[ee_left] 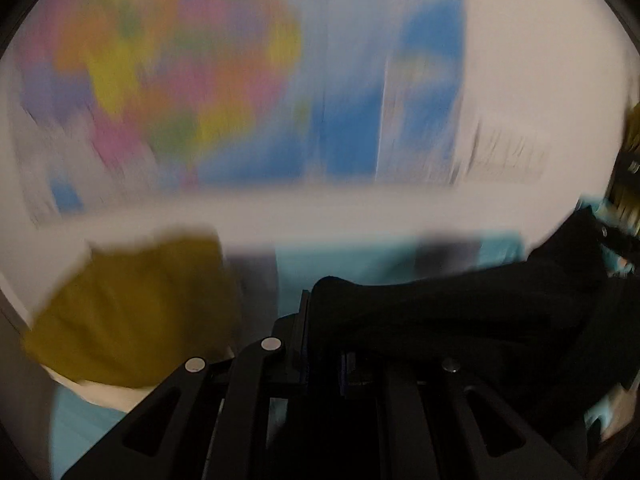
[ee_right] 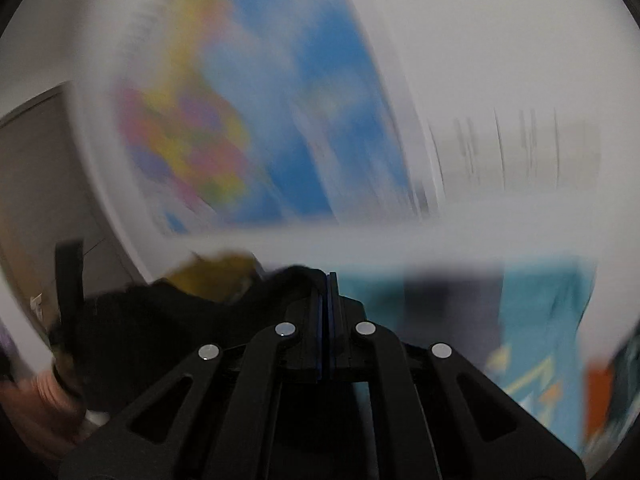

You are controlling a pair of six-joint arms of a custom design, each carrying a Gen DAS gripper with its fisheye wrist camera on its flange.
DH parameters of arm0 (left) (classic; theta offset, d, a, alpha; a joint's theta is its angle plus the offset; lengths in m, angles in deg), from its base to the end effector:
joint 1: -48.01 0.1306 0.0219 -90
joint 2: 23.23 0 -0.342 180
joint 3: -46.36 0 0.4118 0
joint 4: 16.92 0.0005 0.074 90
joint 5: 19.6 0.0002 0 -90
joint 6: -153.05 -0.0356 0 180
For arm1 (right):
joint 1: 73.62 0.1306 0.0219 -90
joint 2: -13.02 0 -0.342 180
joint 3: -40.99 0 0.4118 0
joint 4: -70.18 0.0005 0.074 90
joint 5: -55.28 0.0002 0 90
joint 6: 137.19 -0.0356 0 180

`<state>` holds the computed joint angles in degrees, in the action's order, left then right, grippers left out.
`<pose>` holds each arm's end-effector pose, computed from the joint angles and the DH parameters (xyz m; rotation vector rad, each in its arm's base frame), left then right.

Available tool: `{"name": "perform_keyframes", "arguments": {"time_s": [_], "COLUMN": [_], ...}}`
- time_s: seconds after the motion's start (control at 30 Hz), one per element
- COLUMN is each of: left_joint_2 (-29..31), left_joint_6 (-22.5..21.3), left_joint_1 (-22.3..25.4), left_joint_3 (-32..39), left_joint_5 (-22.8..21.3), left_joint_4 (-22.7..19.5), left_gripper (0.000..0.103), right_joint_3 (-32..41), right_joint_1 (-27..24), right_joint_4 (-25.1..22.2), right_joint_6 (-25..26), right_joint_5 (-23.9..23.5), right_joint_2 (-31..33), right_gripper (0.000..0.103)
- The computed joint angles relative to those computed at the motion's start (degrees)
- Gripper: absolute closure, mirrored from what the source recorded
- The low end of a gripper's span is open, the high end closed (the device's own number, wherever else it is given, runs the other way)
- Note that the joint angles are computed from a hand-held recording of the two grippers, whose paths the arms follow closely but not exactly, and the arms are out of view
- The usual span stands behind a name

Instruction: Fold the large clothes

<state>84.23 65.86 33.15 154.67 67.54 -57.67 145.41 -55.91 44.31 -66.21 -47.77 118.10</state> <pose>0.5998 -0.1578 0.3925 0.2118 2.2585 -0.1069 0.5881 0.1957 0.4074 -0.1230 2.0763 0.6295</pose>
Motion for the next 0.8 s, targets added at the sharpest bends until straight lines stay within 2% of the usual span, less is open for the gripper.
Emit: {"name": "perform_keyframes", "arguments": {"time_s": [0.03, 0.1, 0.17, 0.23, 0.27, 0.33, 0.4, 0.5, 0.57, 0.63, 0.67, 0.7, 0.73, 0.8], "left_joint_2": [3.7, 9.6, 12.9, 14.3, 15.2, 16.8, 17.7, 20.2, 20.2, 20.4, 20.2, 20.1, 19.9, 18.8], "left_joint_6": [1.1, 0.7, 0.6, 1.2, 1.3, 1.2, 0.1, -0.1, 0.0, -0.7, -0.9, -0.9, -1.0, -1.1], "left_joint_1": [0.5, 1.0, 1.6, 2.5, 3.1, 4.2, 4.8, 4.8, 4.9, 4.8, 4.8, 4.8, 4.8, 5.0], "left_joint_3": [2.0, 5.8, 8.3, 10.4, 12.2, 15.4, 17.3, 21.1, 21.3, 22.3, 22.2, 22.2, 22.1, 21.0], "left_joint_5": [-0.3, -0.8, -1.2, 0.1, 1.9, 4.5, 5.7, 5.7, 6.5, 6.9, 7.0, 7.4, 7.8, 8.7], "left_joint_4": [-1.9, -4.3, -5.0, -5.5, -6.6, -9.0, -11.0, -13.4, -13.9, -14.6, -14.3, -14.1, -13.8, -12.8], "left_gripper": [0.094, 0.094, 0.094, 0.094, 0.094, 0.092, 0.091, 0.091, 0.091, 0.091, 0.091, 0.091, 0.091, 0.091], "right_joint_3": [2.7, 10.3, 11.4, 10.9, 10.5, 7.9, 4.6, -0.6, -1.5, -0.5, -0.7, -1.3, -1.8, -4.3], "right_joint_1": [0.0, 0.1, -0.4, -0.9, -1.0, -1.7, -1.1, 1.3, 3.5, 5.8, 5.9, 5.5, 4.8, 4.5], "right_joint_4": [-2.6, -9.8, -10.1, -9.5, -10.0, -9.8, -9.8, -10.9, -14.0, -17.5, -17.5, -16.2, -15.3, -11.7], "right_joint_6": [0.7, 0.9, -0.8, -2.1, -2.0, -0.8, 4.0, 10.2, 13.9, 15.5, 15.2, 13.5, 12.1, 11.8], "right_joint_5": [0.0, 2.9, 2.4, 4.9, 5.7, 4.7, 3.9, 5.3, 5.3, 10.8, 10.7, 9.7, 8.3, 8.7], "right_joint_2": [3.3, 11.5, 14.0, 13.9, 13.0, 11.2, 8.6, 5.7, 6.2, 8.6, 8.9, 8.9, 8.5, 5.6], "right_gripper": [0.101, 0.100, 0.086, 0.051, 0.048, 0.048, 0.048, 0.047, 0.043, 0.042, 0.044, 0.059, 0.094, 0.095]}}
